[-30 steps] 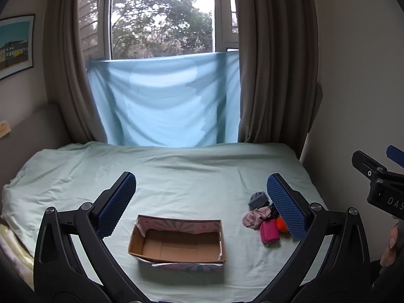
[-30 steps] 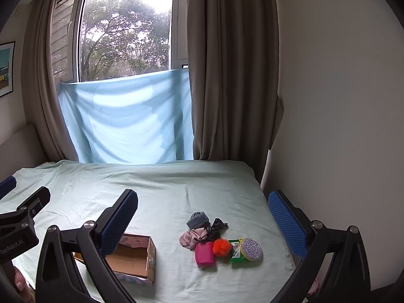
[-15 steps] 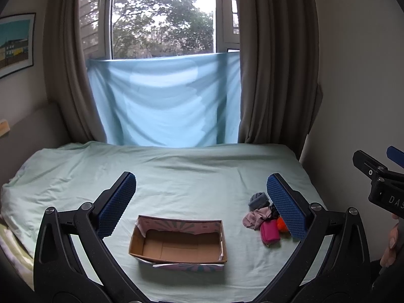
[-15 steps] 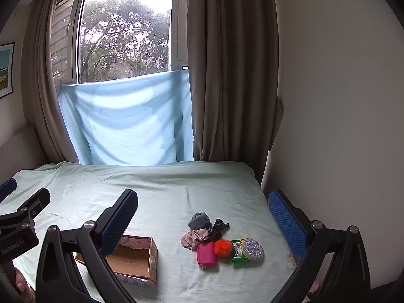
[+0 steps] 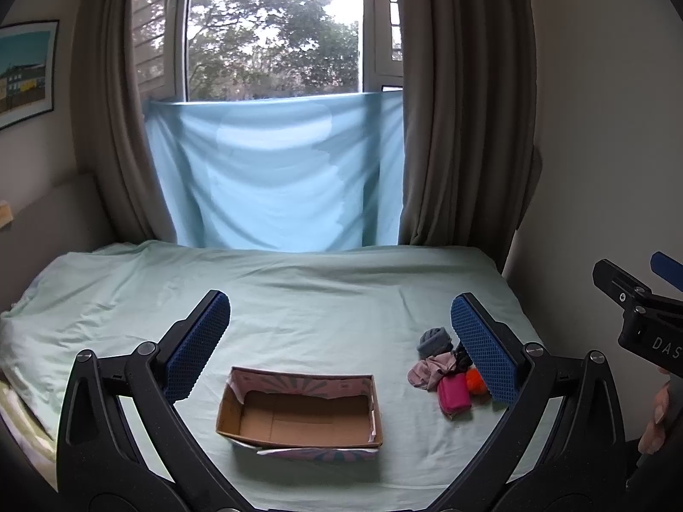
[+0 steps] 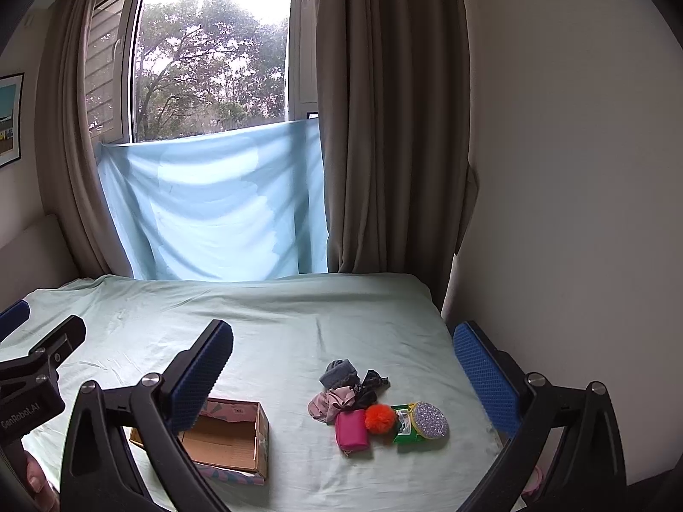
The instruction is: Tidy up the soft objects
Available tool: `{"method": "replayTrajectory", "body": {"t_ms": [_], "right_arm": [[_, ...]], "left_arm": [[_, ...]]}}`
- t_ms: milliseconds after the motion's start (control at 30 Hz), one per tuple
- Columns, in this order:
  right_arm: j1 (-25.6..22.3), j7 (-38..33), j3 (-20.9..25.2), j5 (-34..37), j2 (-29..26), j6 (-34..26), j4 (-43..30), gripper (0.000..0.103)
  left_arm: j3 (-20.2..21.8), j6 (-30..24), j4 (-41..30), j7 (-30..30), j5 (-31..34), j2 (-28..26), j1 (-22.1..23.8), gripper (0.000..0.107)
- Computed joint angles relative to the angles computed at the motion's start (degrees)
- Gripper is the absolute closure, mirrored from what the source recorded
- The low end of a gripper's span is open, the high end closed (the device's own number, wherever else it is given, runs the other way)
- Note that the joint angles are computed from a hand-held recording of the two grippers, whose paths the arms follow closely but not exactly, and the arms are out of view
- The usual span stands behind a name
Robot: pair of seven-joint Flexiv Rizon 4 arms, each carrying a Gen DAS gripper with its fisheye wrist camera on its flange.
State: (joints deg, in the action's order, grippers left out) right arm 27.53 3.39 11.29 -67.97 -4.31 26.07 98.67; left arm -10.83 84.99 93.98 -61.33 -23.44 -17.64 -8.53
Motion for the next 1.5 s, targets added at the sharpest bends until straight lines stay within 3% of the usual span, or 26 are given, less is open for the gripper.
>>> {"method": "replayTrajectory", "body": {"t_ms": [233,300,467,567,767,933,1233,1433,1500], "right_arm": [[0.1,0.8,-0.2,0.5,-0.3,-0.7,-0.4,0.0],[-0.1,0.9,-0.3,1.1,-0.3,-1.3,-0.2,0.0],[-2.3,2.9,-0.9,2.5,0.6,1.0,3.8,0.0],[-5.2,3.6,-1.5,4.0,1.8,6.4,8.1,0.0],[-12.4,2.4,-4.1,4.7,2.5,20.7,17.1,0.0],[-17.6,2.1,-6.9,5.0,-0.4,33.1,21.7,0.0],[-23.7,9.9,-14.5,-2.8,-10.6,50.3,24.4,0.0],[-26.6,22.8,-20.1,-15.0,-18.9,61.1,22.6,0.0],[-28.8,29.6,-20.8,-22.3,-21.8,64.4,20.3,0.0]], "left_arm": [[0.5,-3.7,-3.5,-0.4,1.1,-2.0,-0.6,0.004],[-1.0,-5.1,-4.1,1.4,0.1,-3.0,0.0,0.004],[3.9,-11.2,-9.5,-4.6,5.9,-7.8,-5.0,0.004],[7.6,-16.3,-13.6,-11.9,10.7,-11.3,-8.7,0.004],[9.6,-24.1,-21.4,-21.5,17.5,-19.5,-13.2,0.004],[9.7,-29.6,-29.5,-26.8,20.4,-28.2,-16.1,0.004],[9.7,-37.8,-49.7,-27.7,22.2,-47.2,-20.2,0.004],[10.1,-44.7,-63.2,-26.1,21.8,-57.9,-21.6,0.004],[10.6,-47.8,-69.3,-25.4,21.7,-61.9,-22.1,0.004]]}}
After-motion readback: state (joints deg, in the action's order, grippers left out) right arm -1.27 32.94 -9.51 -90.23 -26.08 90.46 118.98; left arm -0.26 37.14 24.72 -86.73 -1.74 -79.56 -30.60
